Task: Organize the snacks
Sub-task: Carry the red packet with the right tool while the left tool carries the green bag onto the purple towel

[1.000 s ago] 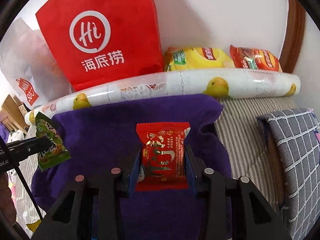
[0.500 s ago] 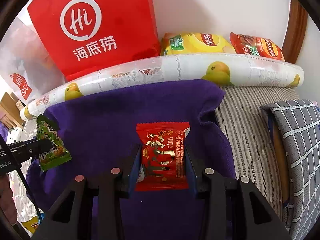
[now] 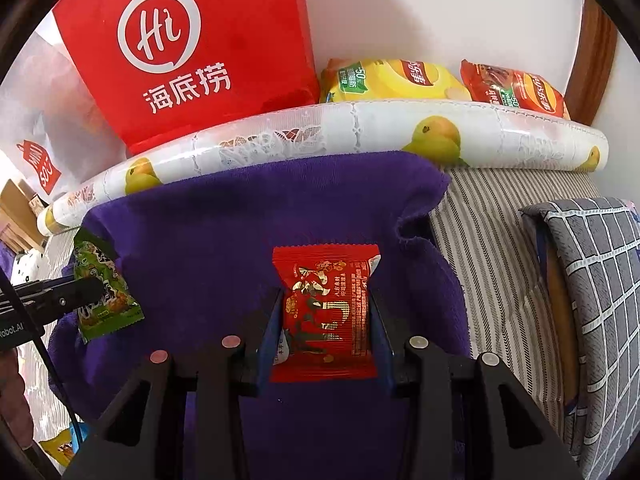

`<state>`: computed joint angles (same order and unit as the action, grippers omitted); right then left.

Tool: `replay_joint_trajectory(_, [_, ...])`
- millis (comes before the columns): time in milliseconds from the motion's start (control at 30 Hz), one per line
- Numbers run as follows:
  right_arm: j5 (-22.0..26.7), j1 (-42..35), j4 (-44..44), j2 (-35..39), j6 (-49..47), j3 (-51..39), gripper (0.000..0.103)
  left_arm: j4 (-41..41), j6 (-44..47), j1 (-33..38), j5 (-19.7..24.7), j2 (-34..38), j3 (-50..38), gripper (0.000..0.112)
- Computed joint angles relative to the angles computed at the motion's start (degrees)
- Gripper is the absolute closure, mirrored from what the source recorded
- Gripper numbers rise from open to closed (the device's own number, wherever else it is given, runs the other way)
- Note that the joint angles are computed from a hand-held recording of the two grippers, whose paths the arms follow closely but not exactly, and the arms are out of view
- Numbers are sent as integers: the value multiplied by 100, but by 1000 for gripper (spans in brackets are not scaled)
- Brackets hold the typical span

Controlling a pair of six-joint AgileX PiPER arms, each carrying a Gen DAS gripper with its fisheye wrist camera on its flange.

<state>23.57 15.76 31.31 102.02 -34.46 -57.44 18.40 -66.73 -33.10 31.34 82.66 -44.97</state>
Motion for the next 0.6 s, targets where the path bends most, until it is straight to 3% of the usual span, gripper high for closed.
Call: replay_joint_trajectory(600, [-3, 37, -289, 70, 235, -44, 60, -225, 232, 58, -15, 161, -45, 84])
